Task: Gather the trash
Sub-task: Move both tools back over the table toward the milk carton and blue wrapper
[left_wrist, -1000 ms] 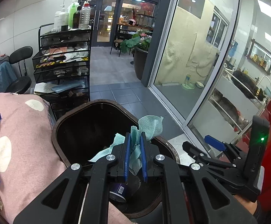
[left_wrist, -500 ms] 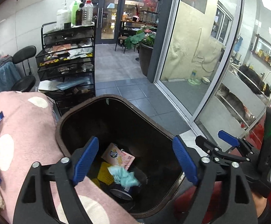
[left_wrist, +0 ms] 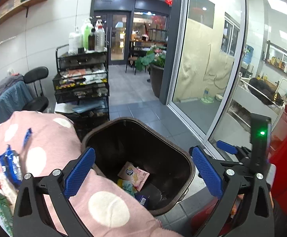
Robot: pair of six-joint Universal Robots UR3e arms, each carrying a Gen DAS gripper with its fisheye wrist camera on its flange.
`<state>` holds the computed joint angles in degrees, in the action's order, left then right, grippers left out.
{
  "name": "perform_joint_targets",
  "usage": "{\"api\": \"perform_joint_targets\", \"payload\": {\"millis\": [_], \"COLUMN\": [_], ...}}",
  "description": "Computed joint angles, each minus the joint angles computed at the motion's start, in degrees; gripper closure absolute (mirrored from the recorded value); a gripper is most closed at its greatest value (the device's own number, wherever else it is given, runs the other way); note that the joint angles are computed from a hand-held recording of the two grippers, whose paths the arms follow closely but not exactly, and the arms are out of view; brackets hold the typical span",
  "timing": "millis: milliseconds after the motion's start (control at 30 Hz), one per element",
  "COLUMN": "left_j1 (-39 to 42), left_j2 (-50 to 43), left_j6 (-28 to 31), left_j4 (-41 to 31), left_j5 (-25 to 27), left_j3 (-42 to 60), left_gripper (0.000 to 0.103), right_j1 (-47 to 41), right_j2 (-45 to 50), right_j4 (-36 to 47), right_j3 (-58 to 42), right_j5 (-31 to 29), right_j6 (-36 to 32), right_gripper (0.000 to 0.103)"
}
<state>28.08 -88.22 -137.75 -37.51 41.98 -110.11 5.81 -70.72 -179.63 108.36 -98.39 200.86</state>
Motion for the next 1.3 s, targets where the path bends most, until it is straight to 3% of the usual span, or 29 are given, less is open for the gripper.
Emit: {"api": "perform_joint_targets", "payload": {"millis": [333, 900, 1100, 1300], "left_j1": [13.8, 41.7, 48.6, 48.3], "left_j2": [9.3, 18.6, 13.5, 5.5], "left_j6": [7.1, 20.4, 20.9, 19.8], "left_j4": [-8.0, -22.9, -24.2, -29.8], "left_j5": [-6.9, -7.5, -6.3, -4.5], "left_j3": [-7.3, -14.8, -12.3, -5.1], "left_gripper": [0.005, 0.005, 0.005, 0.012], "right_j1": [5.9, 18.6, 22.4, 25.9], "right_j2": [2.4, 14.3, 21.7, 31.5], "right_j4": [1.2, 12.2, 20.8, 31.4], "right_j3": [-6.6, -30.0, -44.3, -62.7], "right_j5": [0.6, 6.2, 9.8, 12.8], "right_j6": [-2.3, -6.9, -9.3, -10.7], "right_gripper": [0.009, 0.009, 0.009, 0.009]}}
